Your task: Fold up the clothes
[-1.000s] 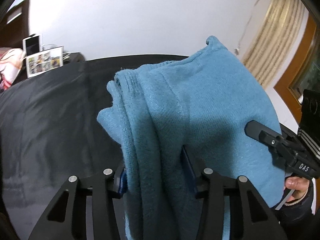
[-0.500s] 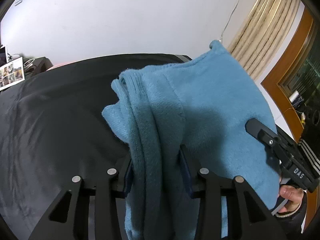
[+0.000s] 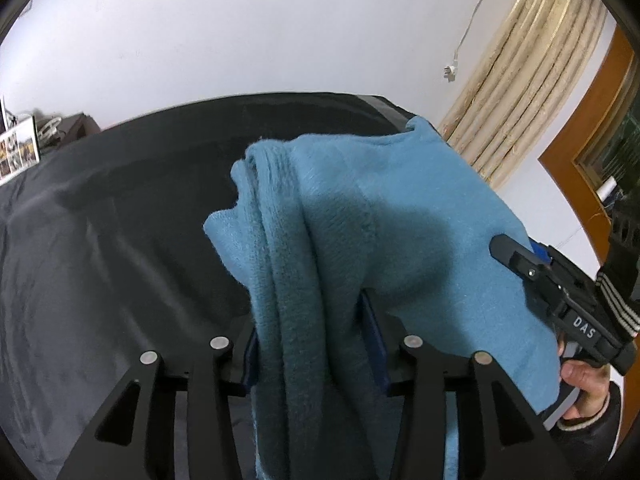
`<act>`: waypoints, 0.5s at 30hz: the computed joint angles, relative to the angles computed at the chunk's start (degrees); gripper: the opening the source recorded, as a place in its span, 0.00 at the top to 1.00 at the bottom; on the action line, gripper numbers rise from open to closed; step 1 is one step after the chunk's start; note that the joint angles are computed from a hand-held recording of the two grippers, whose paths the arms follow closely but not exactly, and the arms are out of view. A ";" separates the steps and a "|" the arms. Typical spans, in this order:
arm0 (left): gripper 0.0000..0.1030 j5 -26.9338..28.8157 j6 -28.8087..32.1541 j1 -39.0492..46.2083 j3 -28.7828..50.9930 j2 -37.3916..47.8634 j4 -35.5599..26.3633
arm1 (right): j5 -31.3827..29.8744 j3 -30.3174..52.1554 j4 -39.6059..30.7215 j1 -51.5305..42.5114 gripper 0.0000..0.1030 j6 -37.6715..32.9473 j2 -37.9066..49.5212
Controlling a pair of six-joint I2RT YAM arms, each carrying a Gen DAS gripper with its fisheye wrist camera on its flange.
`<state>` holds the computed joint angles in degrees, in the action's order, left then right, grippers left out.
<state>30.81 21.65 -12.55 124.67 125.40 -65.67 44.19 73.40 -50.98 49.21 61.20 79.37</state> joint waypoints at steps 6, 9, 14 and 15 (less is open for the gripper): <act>0.45 0.01 1.40 0.64 0.69 0.77 -1.37 | 5.58 8.68 -13.72 5.89 0.33 4.57 5.94; 0.44 -0.10 2.43 1.07 2.11 1.34 -3.09 | 7.92 11.89 -20.83 11.00 0.29 9.33 7.96; 0.44 -0.04 5.45 3.15 1.79 -1.77 -5.96 | 9.83 16.06 -34.59 20.66 0.29 25.27 11.54; 0.44 1.07 6.87 4.08 0.00 -3.80 -6.00 | 9.91 16.87 -37.05 22.48 0.26 28.31 12.49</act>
<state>31.88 28.53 -8.47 124.67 121.60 -71.67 54.09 90.27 -88.03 71.69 89.51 91.87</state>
